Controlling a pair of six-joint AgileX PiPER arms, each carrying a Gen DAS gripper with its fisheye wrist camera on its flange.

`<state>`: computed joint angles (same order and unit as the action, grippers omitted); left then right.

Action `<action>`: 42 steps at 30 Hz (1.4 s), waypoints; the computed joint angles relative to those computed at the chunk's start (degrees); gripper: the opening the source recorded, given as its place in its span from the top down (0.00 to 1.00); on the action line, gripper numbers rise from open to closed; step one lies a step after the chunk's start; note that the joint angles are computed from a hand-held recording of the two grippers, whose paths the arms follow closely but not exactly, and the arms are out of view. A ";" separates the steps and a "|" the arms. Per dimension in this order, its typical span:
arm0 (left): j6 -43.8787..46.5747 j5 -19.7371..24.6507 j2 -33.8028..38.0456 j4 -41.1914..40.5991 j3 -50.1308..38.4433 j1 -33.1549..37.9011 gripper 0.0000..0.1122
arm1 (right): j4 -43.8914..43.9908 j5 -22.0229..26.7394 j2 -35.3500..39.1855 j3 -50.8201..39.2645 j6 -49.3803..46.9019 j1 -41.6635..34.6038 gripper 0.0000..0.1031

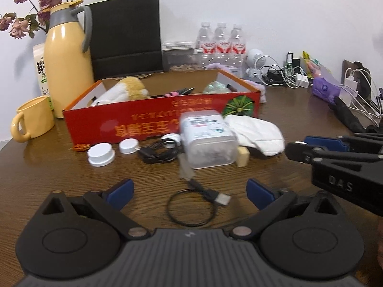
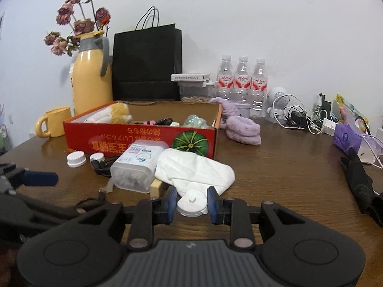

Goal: Organize objects
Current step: 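Grasp the black USB cable with the left tool while the right tool holds the cap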

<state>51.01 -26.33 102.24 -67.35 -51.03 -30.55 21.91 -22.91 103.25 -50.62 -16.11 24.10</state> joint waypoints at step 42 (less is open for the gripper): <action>-2.78 -3.53 -3.86 2.12 -0.72 0.49 0.76 | -28.60 -2.70 -3.86 1.19 23.55 -3.41 0.75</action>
<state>48.24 -29.86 98.38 -65.24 -51.74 -30.06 -6.69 -25.61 99.38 -49.43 7.44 20.69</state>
